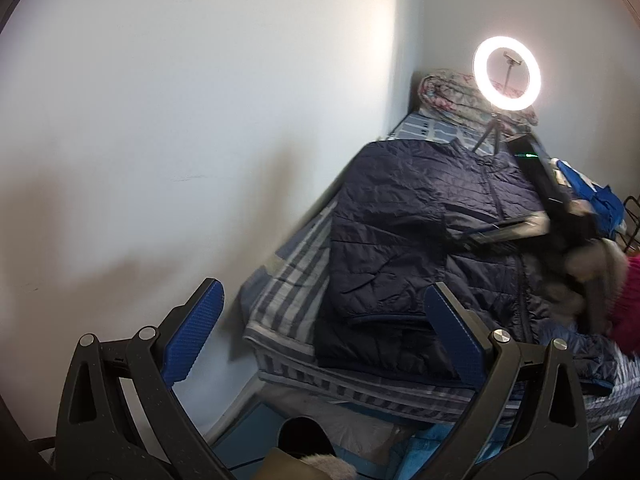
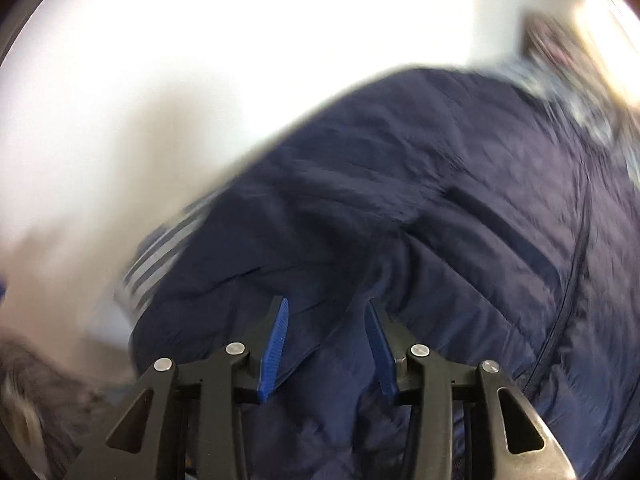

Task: Fold large clothes
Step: 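Lift the collar section and fold it down over the jacket body with the right tool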

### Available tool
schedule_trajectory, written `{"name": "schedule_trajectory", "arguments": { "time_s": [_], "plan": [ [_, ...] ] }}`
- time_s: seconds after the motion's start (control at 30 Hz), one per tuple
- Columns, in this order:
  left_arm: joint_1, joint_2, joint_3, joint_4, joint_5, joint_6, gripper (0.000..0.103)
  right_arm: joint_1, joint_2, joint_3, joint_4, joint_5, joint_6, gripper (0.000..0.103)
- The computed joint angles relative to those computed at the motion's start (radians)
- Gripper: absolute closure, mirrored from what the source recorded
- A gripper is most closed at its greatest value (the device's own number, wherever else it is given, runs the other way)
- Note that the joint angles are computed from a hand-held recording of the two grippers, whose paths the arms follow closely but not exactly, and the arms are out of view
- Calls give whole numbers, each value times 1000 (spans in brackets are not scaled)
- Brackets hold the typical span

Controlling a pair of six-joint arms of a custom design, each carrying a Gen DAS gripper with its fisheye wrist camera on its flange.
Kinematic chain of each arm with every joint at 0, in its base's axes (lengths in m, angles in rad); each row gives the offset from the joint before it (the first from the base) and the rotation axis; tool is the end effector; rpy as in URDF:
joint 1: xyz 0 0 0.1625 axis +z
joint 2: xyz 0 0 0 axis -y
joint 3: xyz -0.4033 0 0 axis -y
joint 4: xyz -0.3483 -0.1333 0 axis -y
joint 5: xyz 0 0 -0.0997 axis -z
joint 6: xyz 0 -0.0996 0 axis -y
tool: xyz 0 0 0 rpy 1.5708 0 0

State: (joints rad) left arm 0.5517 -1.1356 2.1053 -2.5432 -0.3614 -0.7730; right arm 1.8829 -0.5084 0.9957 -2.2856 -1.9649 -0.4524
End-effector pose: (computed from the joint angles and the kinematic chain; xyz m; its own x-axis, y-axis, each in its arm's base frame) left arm -0.2788 -0.4375 0.2060 -0.7289 -0.1514 -0.6677 0.4787 0.5845 -0.6551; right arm 0.3293 -0.7112 0.1286 -0.6835 -0.5862 0.4350 -0.6648 0.7460 -0.0393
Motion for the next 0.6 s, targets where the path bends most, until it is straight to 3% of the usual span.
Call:
{"name": "schedule_trajectory", "arguments": {
  "time_s": [0.1,0.23,0.37,0.6],
  "plan": [
    [1,-27,7,76,31,-84,1,30,-41,87,18,29,-116,60],
    [0,-66,28,118,42,-158,1,56,3,85,41,-18,-216,61],
    [0,-77,41,109,37,-145,1,66,7,118,58,-29,-236,61],
    [1,-73,43,89,25,-120,1,57,48,130,22,-119,-285,61]
  ]
}}
